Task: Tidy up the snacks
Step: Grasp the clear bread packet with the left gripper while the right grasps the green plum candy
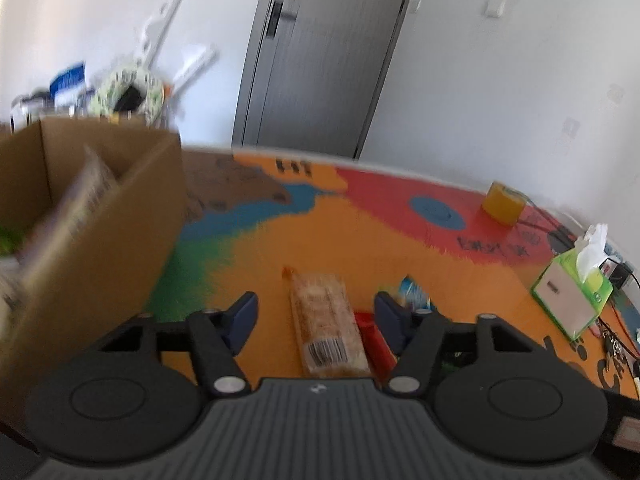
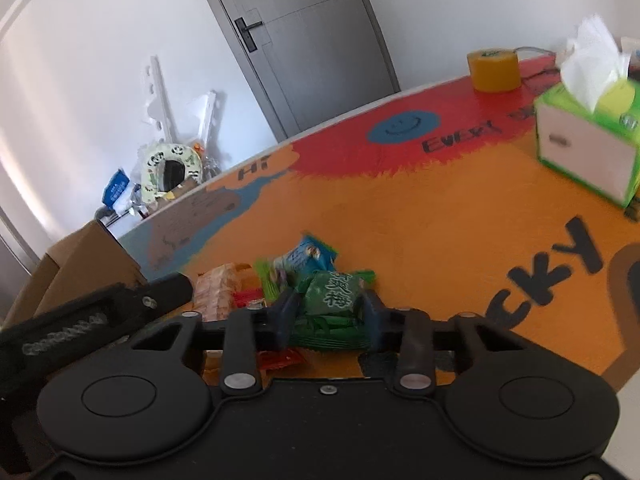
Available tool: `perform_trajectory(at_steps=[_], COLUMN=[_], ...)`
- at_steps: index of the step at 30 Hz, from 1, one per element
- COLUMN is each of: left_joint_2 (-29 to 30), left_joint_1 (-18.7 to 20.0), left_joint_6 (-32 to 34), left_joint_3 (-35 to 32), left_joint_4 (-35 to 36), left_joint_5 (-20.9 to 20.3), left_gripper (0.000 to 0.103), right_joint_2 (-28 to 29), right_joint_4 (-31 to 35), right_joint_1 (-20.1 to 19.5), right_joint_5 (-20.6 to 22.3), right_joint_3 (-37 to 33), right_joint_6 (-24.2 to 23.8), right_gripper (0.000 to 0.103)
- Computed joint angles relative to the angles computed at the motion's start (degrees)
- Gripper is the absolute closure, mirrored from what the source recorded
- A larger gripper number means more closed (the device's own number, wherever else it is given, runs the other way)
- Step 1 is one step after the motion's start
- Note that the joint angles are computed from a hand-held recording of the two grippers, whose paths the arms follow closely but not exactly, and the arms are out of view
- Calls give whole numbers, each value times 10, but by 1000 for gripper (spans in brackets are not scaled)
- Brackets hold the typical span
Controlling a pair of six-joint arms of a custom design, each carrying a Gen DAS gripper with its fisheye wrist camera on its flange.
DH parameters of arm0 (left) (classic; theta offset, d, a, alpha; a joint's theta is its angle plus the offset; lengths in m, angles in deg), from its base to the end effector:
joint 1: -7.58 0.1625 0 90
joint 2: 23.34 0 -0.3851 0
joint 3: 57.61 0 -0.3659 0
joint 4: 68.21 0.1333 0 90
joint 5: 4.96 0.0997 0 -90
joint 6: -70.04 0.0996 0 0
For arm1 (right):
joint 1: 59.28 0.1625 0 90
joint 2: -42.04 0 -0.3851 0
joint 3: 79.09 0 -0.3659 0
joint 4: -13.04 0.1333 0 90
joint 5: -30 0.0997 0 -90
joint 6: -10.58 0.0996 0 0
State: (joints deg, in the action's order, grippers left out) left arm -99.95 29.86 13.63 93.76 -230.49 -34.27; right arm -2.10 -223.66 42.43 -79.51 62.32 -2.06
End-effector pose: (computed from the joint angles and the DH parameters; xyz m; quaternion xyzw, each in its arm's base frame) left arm -0.1783 -0.3110 0.1311 0.0959 0.8575 -0.4375 0.2531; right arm 0.1723 -0.3383 0.0824 0.1196 -0.8901 0.4108 0.1573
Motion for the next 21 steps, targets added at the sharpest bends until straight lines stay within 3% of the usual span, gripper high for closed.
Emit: perform_trajectory(at_steps=[7, 10, 12, 14, 21], left_joint_2=[38, 46, 49, 56, 15], left_joint_1=[17, 14, 10, 4, -26], left_joint_6=[10, 14, 17, 23, -2], left_joint_3=[-7, 1, 7, 15, 36], left_joint_4=[-13, -28, -38, -52, -18], left_joint_5=[-18, -19, -18, -12, -28], left_gripper=[45, 55, 66, 68, 70], right_joint_2=[0, -3, 2, 9, 23], right_joint_4=[-39, -40, -47, -52, -104], right_joint_1=[-3, -2, -2, -9, 10], right_joint_5=[-3, -7, -8, 2, -3], right_joint_3=[24, 31, 31, 33, 50], right_joint_6=[6, 10, 13, 19, 31], right_gripper=[72, 71, 69, 69, 72])
